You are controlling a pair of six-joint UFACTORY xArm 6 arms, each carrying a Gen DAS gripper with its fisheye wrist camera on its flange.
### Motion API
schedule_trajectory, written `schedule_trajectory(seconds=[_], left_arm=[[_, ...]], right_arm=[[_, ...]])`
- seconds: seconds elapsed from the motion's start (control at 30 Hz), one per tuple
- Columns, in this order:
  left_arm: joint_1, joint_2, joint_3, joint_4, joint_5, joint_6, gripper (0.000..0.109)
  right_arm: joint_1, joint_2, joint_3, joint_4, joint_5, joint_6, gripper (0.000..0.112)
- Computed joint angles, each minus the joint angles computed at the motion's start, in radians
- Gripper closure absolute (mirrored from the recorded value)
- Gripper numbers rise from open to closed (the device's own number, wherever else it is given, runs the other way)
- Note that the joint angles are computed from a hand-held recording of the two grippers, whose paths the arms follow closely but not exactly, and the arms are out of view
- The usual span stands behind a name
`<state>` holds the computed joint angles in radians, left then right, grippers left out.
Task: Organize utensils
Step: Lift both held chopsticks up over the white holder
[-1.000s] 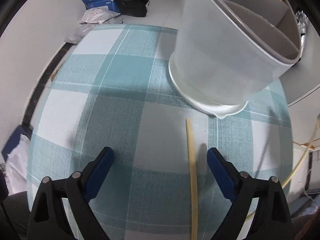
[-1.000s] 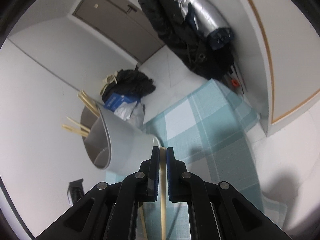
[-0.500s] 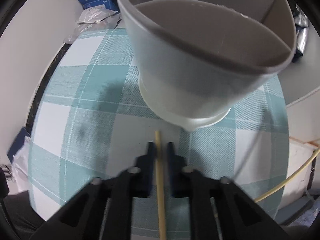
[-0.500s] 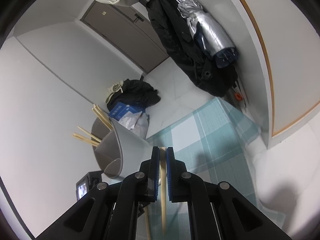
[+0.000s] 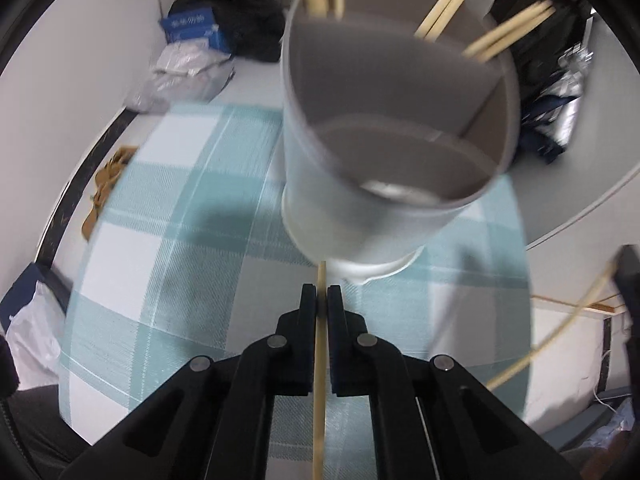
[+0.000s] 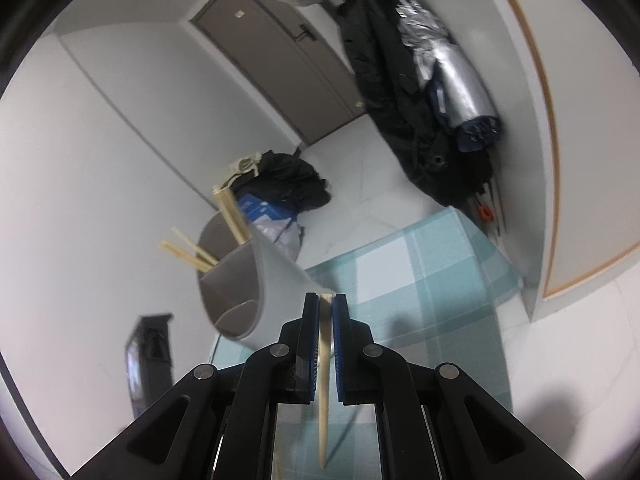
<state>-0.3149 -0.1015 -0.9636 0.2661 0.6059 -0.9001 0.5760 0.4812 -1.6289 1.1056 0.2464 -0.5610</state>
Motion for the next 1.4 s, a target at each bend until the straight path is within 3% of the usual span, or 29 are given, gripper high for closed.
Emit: schedule_trajectory(seconds=[0.1, 0.33, 0.57, 0.8, 1.4], left_arm=[[-0.011, -0.086, 0.057, 0.066, -0.056, -0.03, 0.107], [-0.043, -0.108, 0.032, 0.194, -0.165, -0.101, 0.107], [-0.044, -0.086, -0.004, 0.365, -0.21, -0.152, 0.107], [-0.046, -0.155, 0.044, 0.349, -0.225, -0.12, 0.108], [-0.013, -0.221, 0.052, 0.238, -0.251, -0.003, 0.108]], right_arm=[[0.016, -0.02, 0.02, 0.034, -0.014, -0.067, 0.106], [0.059, -0.06, 0.05, 0.194, -0.051, -0.297, 0.106], [0.103, -0.082, 0.082, 0.155, -0.101, -0.301, 0.107], [0.142, -0.111, 0.123, 0.168, -0.16, -0.352, 0.107], [0.16, -0.14, 0.146, -0.04, -0.223, -0.143, 0.107]])
